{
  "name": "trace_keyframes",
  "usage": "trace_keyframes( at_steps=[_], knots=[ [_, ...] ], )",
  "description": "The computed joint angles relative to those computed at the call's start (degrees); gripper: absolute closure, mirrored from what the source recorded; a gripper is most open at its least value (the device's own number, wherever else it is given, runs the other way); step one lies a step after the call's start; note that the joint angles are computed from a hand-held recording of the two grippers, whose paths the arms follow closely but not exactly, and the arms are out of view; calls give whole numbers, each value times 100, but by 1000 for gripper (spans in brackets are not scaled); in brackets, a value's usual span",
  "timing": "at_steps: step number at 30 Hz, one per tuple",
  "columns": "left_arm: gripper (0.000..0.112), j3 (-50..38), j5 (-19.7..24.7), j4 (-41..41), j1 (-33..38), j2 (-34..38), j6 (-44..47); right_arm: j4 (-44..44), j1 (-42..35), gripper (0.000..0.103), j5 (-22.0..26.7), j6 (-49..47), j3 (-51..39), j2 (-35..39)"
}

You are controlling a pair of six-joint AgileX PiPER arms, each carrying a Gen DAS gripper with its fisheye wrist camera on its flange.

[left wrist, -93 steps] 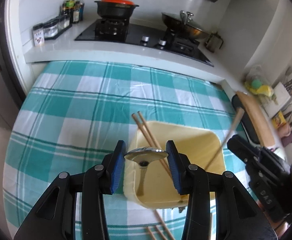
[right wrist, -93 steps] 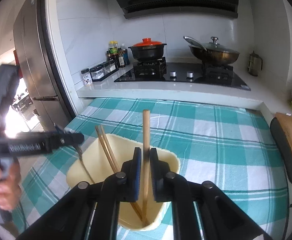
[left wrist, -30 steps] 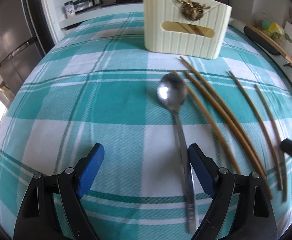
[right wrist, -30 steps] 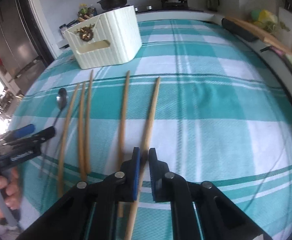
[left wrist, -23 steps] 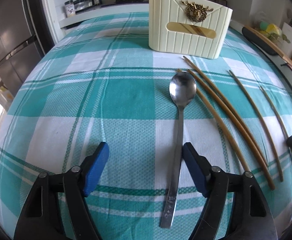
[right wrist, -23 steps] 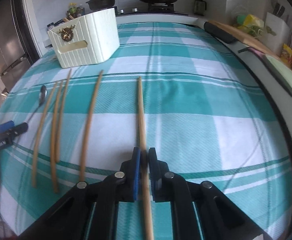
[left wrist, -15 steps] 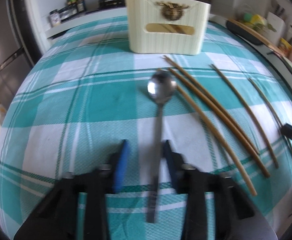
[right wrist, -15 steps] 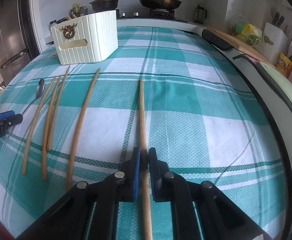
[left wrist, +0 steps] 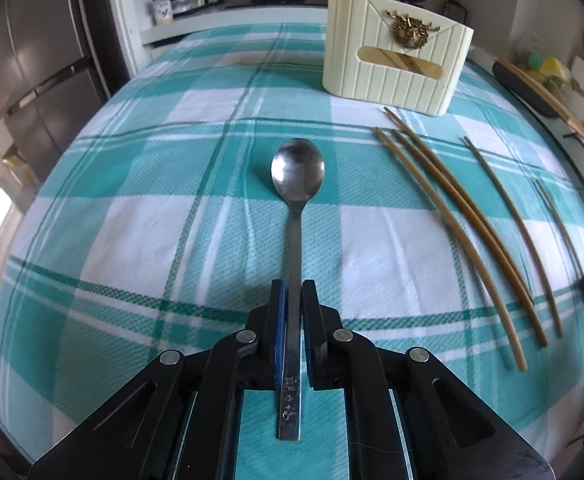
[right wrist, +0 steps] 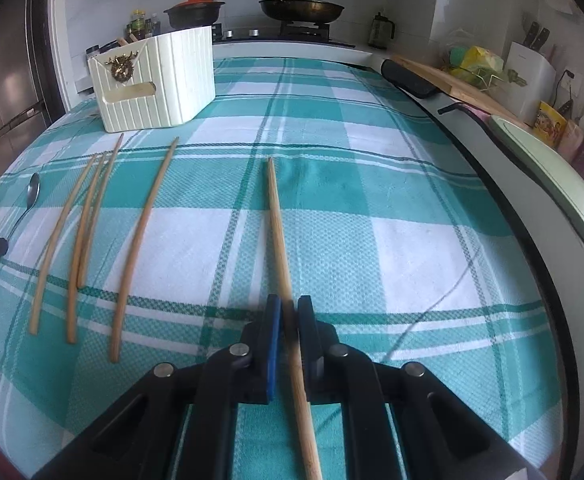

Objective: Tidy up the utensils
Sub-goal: 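Grasp the steel spoon by its bowl with the left tool while the right tool regrasps the chopstick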

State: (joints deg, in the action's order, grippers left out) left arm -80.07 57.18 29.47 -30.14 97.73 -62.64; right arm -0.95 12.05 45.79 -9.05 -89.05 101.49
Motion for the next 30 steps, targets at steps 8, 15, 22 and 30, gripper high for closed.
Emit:
trace_keyframes(
  at_steps=[8,15,22,30],
  knots=[
    [40,-63,-164,-258,194,85,661,208,-29,63,263,-631,-239,130],
    [10,-215,-15,-261,267,287,734,742,-237,62,331,-1000,-384,264],
    [10,-184,-75,-545,392,226,1151,707,-209,62,411,-895,-471,308],
    [10,-160,-99,-825,487,177,1496,671,-207,61,491,-788,-559,356]
  ],
)
